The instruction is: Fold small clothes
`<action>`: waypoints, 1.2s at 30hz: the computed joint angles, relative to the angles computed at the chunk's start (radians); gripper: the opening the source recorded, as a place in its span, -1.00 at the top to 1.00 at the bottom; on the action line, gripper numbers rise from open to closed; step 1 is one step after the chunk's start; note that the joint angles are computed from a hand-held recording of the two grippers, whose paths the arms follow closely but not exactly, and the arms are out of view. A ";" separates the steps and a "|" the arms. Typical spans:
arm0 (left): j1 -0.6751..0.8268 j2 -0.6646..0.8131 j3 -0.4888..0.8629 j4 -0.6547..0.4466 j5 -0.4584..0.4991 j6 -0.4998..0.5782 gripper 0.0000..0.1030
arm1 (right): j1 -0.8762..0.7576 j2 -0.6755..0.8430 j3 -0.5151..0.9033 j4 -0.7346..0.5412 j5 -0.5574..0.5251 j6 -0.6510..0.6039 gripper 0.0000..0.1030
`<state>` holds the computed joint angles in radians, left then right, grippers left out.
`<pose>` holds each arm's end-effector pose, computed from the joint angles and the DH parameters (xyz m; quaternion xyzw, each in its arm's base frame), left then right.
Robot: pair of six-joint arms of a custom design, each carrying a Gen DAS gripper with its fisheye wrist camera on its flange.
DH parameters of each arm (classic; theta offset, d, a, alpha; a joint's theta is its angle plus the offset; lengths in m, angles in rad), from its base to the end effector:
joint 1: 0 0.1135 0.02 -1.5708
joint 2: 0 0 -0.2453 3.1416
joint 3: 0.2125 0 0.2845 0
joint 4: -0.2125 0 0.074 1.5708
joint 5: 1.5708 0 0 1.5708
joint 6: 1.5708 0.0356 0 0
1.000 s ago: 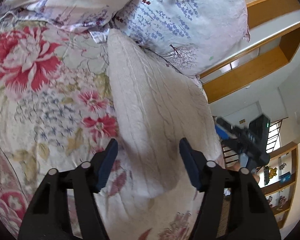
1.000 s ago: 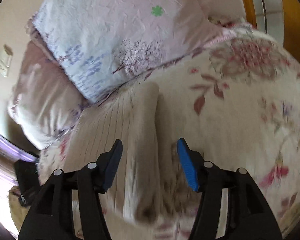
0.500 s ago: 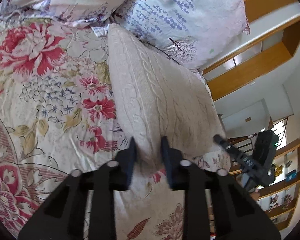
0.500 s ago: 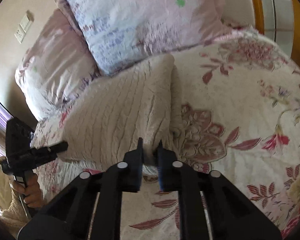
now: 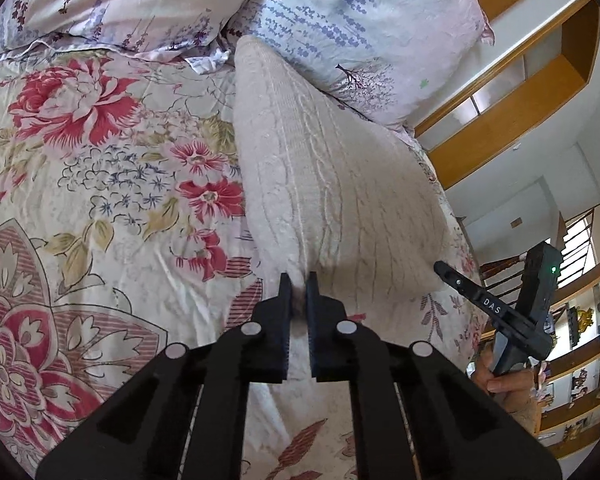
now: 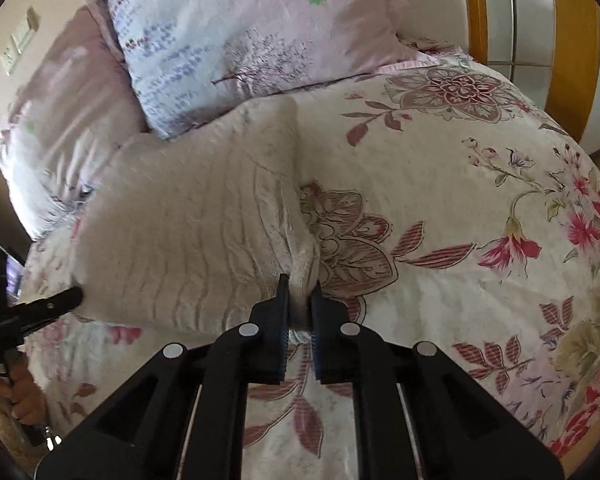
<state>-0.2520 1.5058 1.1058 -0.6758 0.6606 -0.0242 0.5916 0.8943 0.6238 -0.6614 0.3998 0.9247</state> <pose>0.3162 -0.1040 0.2154 0.1832 0.9021 -0.3434 0.1862 0.1855 0.1079 0.2026 0.2158 0.9073 0.0747 0.3531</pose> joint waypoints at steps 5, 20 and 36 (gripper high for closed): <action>0.008 0.021 0.029 -0.024 0.018 0.013 0.60 | -0.028 -0.032 0.016 -0.027 -0.072 -0.008 0.61; 0.054 0.602 0.754 -0.190 0.009 -0.139 -0.40 | -0.566 0.347 0.243 0.238 -0.644 -0.107 -0.39; -0.029 0.823 1.048 -0.232 -0.042 -0.210 0.73 | -0.508 0.453 0.372 0.272 -0.540 -0.228 0.80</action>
<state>-0.2810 2.3292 2.1543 -0.9079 0.6189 -0.2339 0.0832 1.3473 0.9957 -0.3891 -0.1400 0.6970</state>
